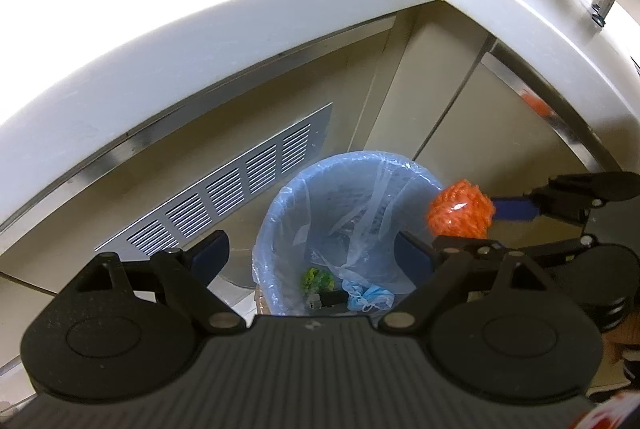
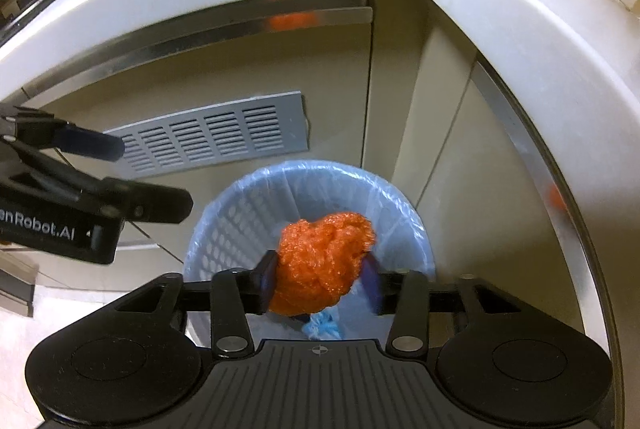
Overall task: Collect trash
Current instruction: 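Carry both items over the bin and open both tools to drop them, then move both open tools back to the counter toward the white tissues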
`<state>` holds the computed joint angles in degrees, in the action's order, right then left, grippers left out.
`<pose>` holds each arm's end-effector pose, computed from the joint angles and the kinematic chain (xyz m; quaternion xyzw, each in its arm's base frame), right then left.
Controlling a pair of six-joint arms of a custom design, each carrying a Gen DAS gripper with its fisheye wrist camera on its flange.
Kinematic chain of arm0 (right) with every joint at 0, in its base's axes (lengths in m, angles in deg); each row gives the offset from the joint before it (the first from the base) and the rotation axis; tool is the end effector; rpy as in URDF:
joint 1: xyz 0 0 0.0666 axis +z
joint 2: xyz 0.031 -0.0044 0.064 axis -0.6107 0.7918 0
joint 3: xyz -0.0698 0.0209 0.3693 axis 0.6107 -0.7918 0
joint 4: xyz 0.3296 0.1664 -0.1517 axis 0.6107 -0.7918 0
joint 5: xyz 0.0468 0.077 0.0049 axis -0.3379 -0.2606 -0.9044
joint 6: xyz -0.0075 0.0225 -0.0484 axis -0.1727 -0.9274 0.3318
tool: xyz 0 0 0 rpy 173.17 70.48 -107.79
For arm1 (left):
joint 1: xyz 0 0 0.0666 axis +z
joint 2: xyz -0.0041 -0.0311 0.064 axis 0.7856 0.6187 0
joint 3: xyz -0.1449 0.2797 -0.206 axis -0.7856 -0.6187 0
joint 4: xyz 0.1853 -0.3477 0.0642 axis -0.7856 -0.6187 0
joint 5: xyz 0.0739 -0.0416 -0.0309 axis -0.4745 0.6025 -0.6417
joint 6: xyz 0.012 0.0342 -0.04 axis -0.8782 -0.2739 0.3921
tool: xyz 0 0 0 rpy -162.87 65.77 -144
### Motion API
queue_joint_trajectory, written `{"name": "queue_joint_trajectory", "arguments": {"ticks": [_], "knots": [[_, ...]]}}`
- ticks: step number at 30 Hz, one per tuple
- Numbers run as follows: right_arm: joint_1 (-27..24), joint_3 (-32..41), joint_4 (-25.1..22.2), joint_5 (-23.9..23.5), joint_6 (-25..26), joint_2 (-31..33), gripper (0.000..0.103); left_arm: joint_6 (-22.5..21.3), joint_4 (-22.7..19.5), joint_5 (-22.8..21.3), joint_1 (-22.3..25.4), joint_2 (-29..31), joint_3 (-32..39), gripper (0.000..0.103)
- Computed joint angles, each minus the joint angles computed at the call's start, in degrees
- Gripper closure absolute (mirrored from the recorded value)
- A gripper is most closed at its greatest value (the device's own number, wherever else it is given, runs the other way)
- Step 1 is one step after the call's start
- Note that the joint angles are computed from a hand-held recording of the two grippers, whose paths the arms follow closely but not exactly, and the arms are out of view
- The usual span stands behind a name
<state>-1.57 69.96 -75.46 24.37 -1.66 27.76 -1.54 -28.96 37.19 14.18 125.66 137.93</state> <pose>0.4664 0.3504 0.5158 -0.4237 0.8562 0.1748 0.2384 0.3582 -0.2595 0.5488 -0.1569 0.9493 -0.0057 0.2723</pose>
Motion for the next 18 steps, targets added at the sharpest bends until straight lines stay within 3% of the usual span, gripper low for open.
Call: {"name": "queue_joint_trajectory", "arguments": {"ticks": [18], "knots": [[-0.5, 0.4, 0.8, 0.0, 1.0, -2.5, 0.045, 0.3, 0.6, -3.3, -1.8, -1.0, 2.3, 0.015]]}}
